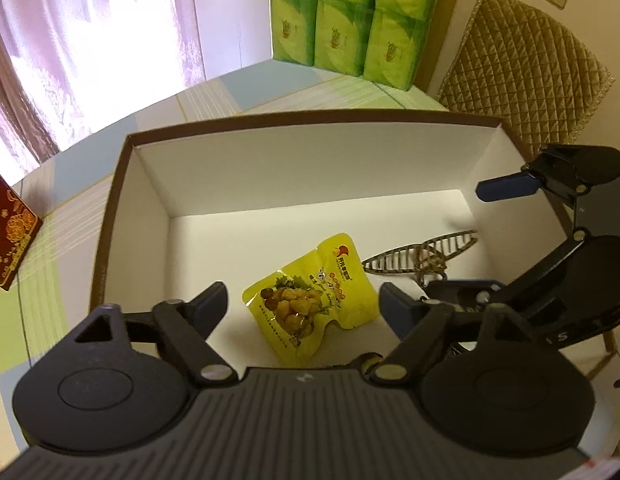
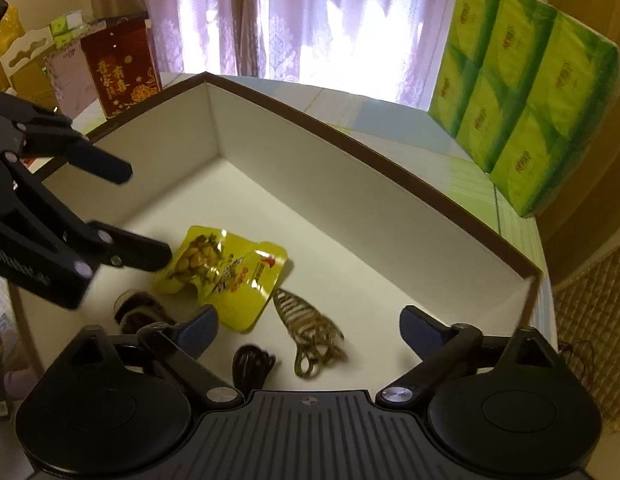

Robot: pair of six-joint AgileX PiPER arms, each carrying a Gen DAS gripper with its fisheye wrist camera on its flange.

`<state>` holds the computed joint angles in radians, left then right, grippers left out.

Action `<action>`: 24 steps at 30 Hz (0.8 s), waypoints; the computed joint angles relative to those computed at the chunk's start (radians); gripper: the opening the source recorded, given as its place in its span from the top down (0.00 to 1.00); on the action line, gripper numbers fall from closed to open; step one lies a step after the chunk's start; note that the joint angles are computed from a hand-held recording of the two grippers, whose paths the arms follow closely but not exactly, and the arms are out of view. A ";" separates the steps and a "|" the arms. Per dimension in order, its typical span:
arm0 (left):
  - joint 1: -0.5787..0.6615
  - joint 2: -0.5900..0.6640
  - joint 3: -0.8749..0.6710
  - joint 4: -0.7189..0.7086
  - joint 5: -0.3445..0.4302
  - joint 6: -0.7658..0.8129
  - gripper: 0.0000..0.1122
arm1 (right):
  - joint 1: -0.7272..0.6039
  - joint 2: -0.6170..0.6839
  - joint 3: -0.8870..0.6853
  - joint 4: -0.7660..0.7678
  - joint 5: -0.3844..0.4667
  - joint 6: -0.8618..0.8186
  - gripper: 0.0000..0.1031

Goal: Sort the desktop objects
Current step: 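Withdraw both open grippers from the box toward the remaining table items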

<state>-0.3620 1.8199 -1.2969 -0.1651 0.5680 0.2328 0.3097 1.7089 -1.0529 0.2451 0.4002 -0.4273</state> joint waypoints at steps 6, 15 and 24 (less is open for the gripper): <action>-0.008 -0.083 0.064 0.056 -0.011 -0.078 0.26 | 0.005 -0.099 0.086 0.001 -0.029 0.026 0.05; -0.006 -0.234 0.163 0.073 -0.002 -0.136 0.26 | 0.040 -0.234 0.167 -0.097 -0.042 0.173 0.03; 0.060 -0.495 0.346 0.016 -0.001 -0.115 0.26 | 0.062 -0.433 0.303 -0.107 -0.060 0.245 0.02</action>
<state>-0.3021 1.3253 -0.9510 -0.1493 0.5671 0.1180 0.3714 1.2764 -0.7501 0.1381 0.3403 -0.1820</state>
